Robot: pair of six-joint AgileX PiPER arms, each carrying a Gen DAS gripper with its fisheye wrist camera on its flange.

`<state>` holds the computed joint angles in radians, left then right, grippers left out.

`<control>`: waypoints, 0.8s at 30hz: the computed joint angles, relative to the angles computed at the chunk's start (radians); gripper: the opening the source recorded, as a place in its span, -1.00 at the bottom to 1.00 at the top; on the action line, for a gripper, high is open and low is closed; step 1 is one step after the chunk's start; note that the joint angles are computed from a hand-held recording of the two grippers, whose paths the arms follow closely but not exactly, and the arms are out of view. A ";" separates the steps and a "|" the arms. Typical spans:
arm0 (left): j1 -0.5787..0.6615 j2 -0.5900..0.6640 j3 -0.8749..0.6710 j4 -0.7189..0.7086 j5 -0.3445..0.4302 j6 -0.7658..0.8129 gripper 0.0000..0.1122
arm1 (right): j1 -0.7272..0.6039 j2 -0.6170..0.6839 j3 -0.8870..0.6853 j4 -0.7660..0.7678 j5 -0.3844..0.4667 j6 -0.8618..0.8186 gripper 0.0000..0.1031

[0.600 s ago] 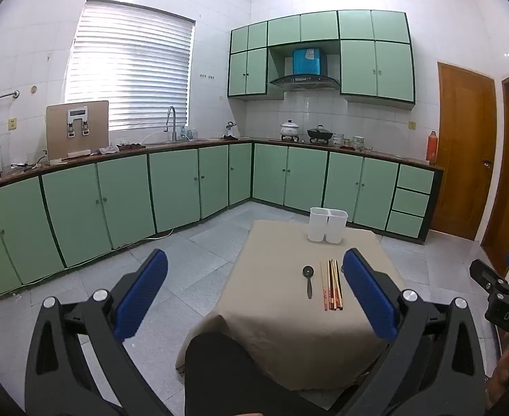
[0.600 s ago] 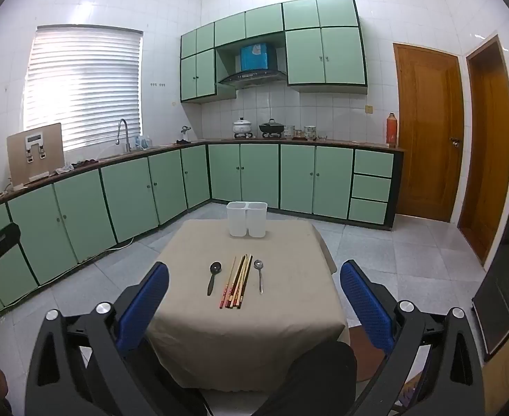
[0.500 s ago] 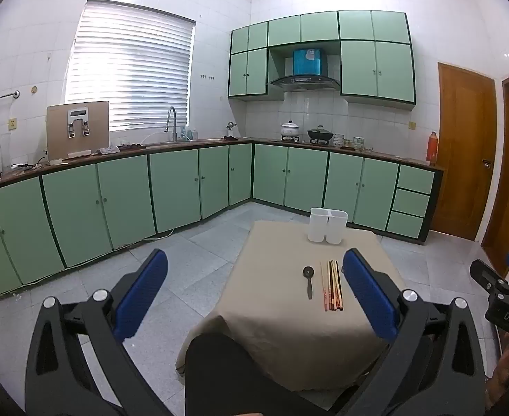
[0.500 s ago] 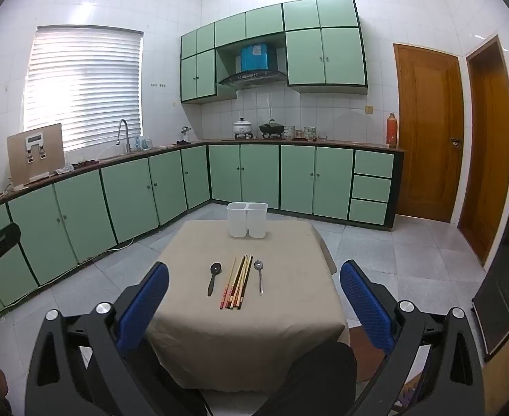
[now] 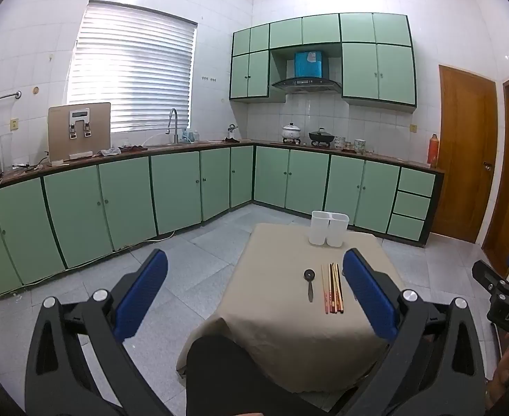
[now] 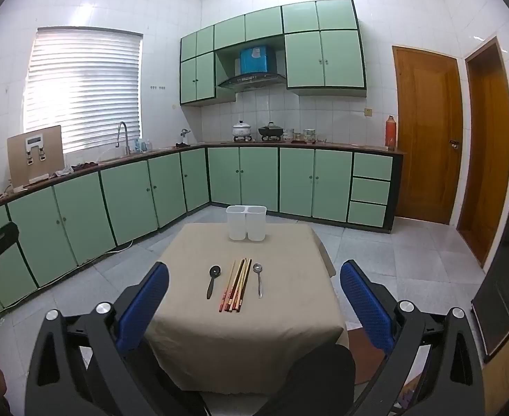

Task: Organize utensils

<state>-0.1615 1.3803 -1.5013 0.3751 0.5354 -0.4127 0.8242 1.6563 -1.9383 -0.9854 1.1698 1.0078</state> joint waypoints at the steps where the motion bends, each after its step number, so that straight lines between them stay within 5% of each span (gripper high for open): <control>1: 0.002 -0.002 0.003 -0.003 -0.003 0.002 0.75 | 0.003 0.009 -0.021 0.002 0.009 -0.009 0.88; 24: -0.009 -0.011 0.001 0.003 0.012 -0.004 0.75 | 0.007 0.003 -0.039 -0.001 0.023 -0.026 0.88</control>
<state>-0.1703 1.3692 -1.5001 0.3781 0.5478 -0.4170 0.8317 1.6597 -1.9776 -0.9865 1.1930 0.9821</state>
